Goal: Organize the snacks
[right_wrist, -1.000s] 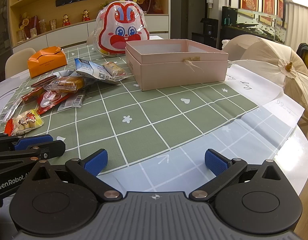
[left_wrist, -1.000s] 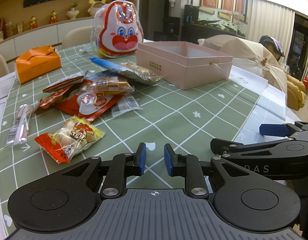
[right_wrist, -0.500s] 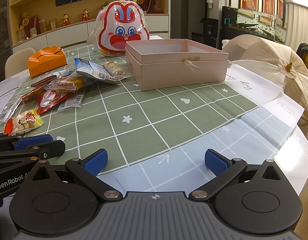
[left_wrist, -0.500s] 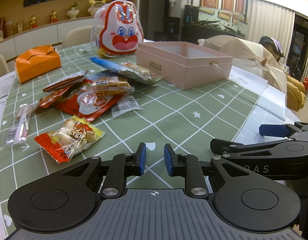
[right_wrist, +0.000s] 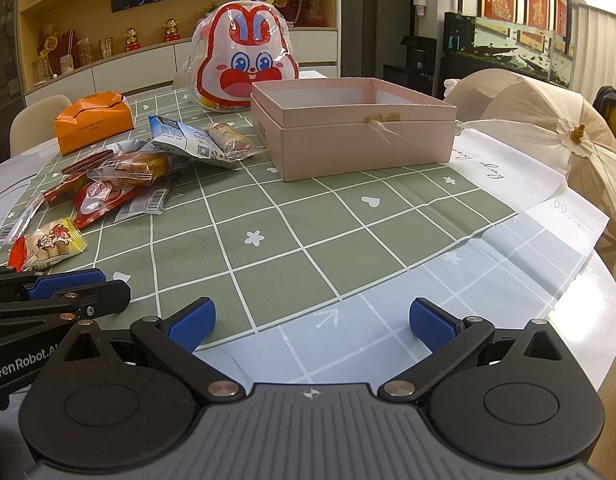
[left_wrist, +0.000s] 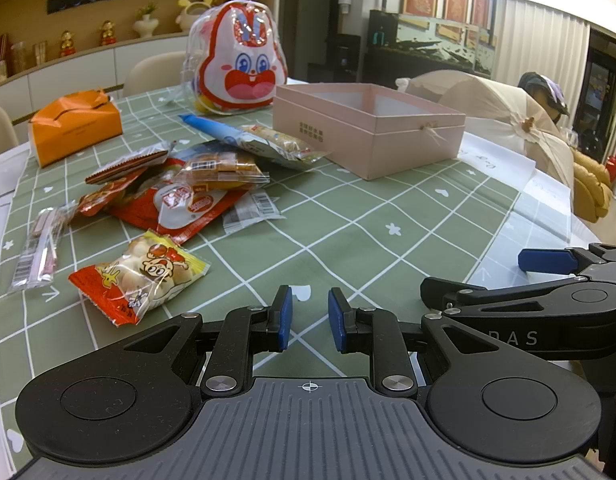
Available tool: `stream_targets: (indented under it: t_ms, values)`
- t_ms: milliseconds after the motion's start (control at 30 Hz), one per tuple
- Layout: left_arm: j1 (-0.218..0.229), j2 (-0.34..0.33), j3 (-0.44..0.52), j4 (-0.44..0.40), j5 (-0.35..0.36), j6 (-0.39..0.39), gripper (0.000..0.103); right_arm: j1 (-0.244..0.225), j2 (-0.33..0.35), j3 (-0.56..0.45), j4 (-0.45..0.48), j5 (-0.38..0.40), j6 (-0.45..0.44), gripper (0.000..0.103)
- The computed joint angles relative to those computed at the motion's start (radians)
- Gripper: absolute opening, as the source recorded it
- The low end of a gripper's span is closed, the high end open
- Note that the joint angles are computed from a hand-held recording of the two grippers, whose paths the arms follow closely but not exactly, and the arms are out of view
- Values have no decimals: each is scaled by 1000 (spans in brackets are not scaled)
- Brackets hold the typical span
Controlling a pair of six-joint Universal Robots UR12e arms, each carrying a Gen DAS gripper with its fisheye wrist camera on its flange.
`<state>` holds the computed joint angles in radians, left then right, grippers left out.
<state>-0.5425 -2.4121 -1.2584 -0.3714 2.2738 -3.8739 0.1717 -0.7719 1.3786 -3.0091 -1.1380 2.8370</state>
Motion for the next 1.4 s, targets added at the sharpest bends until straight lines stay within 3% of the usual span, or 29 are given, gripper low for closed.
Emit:
stream_targets:
  t_ms: [267, 333, 433, 467, 533, 633, 700, 800, 933, 967, 1067, 1133, 1233, 1300, 1400]
  values:
    - [7, 7, 0, -20, -25, -21, 24, 0, -4, 0, 22, 0, -12, 103]
    - [23, 25, -11, -37, -88, -66, 24, -3, -6, -7, 50, 7, -27, 103]
    - [61, 76, -62, -16, -251, -191, 24, -2, -11, -37, 158, 11, -82, 103]
    - [66, 89, -64, -53, -258, -238, 24, -2, -14, -50, 207, 9, -104, 103]
    - [63, 108, -54, -155, -182, -300, 22, -1, -16, -74, 286, 7, -141, 103]
    - [62, 137, -109, -75, -62, -206, 22, -2, -18, -93, 353, 8, -166, 103]
    - [72, 170, -151, -77, -3, -169, 23, 0, -18, -103, 382, -1, -182, 103]
    - [106, 219, -205, -175, 4, -302, 23, 4, -22, -103, 390, -20, -187, 103]
    - [151, 259, -286, -152, -60, -439, 22, 8, -23, -120, 442, 6, -216, 99]
    - [160, 270, -304, -145, -82, -507, 22, 6, -23, -123, 444, 45, -205, 94]
    - [195, 307, -347, -154, -208, -695, 22, 11, -22, -126, 407, 194, -167, 94]
    - [200, 320, -381, -81, -239, -674, 22, 29, -16, -150, 454, 265, -203, 95]
    - [183, 310, -378, -61, -164, -582, 23, 71, -7, -179, 523, 301, -289, 95]
    - [182, 303, -370, -69, -135, -566, 23, 101, -1, -185, 527, 297, -348, 95]
    - [189, 296, -364, -67, -124, -591, 23, 134, 13, -220, 611, 267, -419, 94]
